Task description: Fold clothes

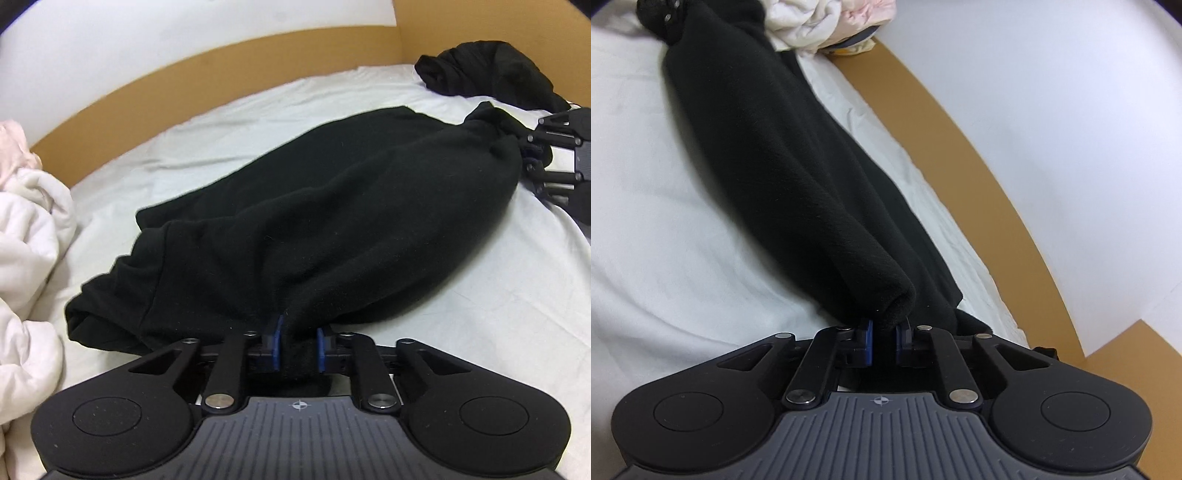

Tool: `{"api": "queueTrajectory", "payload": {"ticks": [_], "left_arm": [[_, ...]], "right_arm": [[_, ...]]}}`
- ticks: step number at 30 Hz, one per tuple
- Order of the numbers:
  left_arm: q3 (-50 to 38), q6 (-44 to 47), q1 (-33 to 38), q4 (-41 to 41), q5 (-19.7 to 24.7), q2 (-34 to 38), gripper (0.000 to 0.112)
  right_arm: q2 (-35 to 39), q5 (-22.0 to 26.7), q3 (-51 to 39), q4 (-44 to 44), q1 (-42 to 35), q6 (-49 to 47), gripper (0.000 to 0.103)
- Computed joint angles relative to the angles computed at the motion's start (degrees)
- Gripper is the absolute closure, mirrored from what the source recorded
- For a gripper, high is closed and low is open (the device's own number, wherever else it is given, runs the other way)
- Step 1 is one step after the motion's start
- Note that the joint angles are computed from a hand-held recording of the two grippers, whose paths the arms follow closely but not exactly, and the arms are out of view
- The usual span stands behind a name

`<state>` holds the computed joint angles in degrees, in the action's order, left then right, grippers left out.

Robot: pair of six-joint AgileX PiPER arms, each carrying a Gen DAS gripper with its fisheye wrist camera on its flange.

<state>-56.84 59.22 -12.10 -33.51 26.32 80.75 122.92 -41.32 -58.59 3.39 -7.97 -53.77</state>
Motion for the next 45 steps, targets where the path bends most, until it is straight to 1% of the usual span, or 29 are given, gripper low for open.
{"api": "queueTrajectory", "payload": {"ticks": [1,3,5,9,11,14,15,17,20,21,22,23,25,26,28,29,30,31,32,33,34,36,38,39,41,42,43,44,45], "left_arm": [[0.66,2.02,0.40,-1.95,0.24,-1.26,0.100],[0.14,5.06,2.54,-4.60,2.93,-3.23,0.100],[-0.21,7.85,4.48,-6.52,6.15,-5.60,0.101],[0.89,11.86,8.23,-6.44,14.78,-10.50,0.101],[2.60,14.82,9.72,-6.71,18.10,-13.10,0.101],[4.10,18.84,12.80,-8.19,23.38,-15.92,0.101],[4.52,19.95,13.78,-8.24,25.16,-17.05,0.102],[3.83,21.83,16.48,-7.27,30.14,-18.63,0.108],[0.91,23.83,20.87,-7.82,36.77,-18.52,0.108],[0.20,23.86,21.78,-7.99,37.73,-18.39,0.108],[-0.48,22.14,21.07,-7.13,36.41,-17.55,0.108],[-0.84,20.44,20.02,-6.05,34.63,-16.98,0.108],[-0.03,18.65,16.49,-3.08,29.98,-17.13,0.108],[1.21,18.24,14.29,-1.90,26.98,-17.90,0.107],[3.64,16.83,9.78,1.06,20.94,-19.29,0.100],[5.02,16.05,7.99,2.92,18.02,-20.00,0.096],[6.28,14.94,6.10,5.23,15.27,-20.34,0.092],[7.09,13.93,4.47,7.64,13.26,-20.44,0.086],[8.00,13.58,3.06,10.06,11.91,-20.77,0.083],[9.06,13.12,1.56,12.61,10.45,-21.21,0.081],[10.44,13.25,0.16,14.59,8.46,-21.73,0.080],[11.56,14.42,-0.98,15.35,5.44,-21.05,0.076],[12.21,11.51,-3.18,18.85,3.15,-20.49,0.066],[12.69,7.92,-5.17,22.69,1.69,-20.09,0.066],[13.72,-0.52,-9.24,31.78,-0.97,-19.27,0.068],[14.73,-2.79,-10.95,35.48,-2.42,-19.35,0.069],[15.19,-3.09,-11.71,36.90,-2.49,-19.63,0.077],[15.64,-1.76,-12.03,36.79,-2.58,-19.89,0.091],[15.89,1.74,-11.56,34.39,-2.49,-20.15,0.099]], "right_arm": [[-0.23,-2.11,0.59,-0.31,0.16,1.19,0.092],[-1.53,-5.51,2.06,-0.98,0.50,3.48,0.092],[-3.57,-7.49,3.87,-2.02,0.90,6.27,0.093],[-6.88,-8.98,8.06,-0.94,2.91,8.43,0.093],[-7.64,-10.79,10.98,0.83,4.46,6.75,0.093],[-9.70,-10.28,14.77,3.12,6.62,3.75,0.093],[-10.86,-9.09,15.92,3.57,7.17,2.66,0.093],[-13.66,-4.65,17.08,4.84,8.46,-0.15,0.093],[-18.75,5.20,16.24,7.05,10.33,-2.75,0.093],[-20.17,8.38,15.45,8.19,10.97,-3.42,0.093],[-20.27,9.94,13.99,9.57,11.58,-3.77,0.093],[-19.02,9.91,12.01,10.68,12.06,-3.95,0.093],[-15.45,10.80,7.07,15.82,13.12,-8.93,0.093],[-13.37,9.93,5.42,18.60,14.26,-12.38,0.093],[-9.76,8.27,2.48,23.26,16.07,-18.41,0.093],[-8.92,7.29,2.31,23.11,15.99,-19.14,0.092],[-7.74,6.49,2.03,20.66,14.46,-18.46,0.091],[-5.95,5.93,1.28,15.92,11.11,-16.55,0.091],[-3.99,5.32,0.20,11.30,7.81,-14.79,0.088],[-2.28,4.67,-0.90,8.97,6.01,-14.34,0.080],[-1.09,3.93,-1.61,8.94,6.07,-15.02,0.076],[1.09,2.45,-3.28,10.32,6.51,-15.78,0.056],[2.78,4.46,-6.44,11.47,6.96,-15.21,0.056],[3.66,6.31,-8.53,12.57,7.30,-15.68,0.056],[5.83,10.39,-13.63,17.10,8.37,-19.97,0.056],[6.93,11.80,-15.92,19.44,9.01,-22.89,0.058],[7.99,13.29,-18.22,21.89,9.66,-26.03,0.063],[8.94,15.37,-20.67,24.92,10.20,-29.38,0.079],[9.74,17.85,-23.17,28.68,10.58,-32.55,0.085]]}}
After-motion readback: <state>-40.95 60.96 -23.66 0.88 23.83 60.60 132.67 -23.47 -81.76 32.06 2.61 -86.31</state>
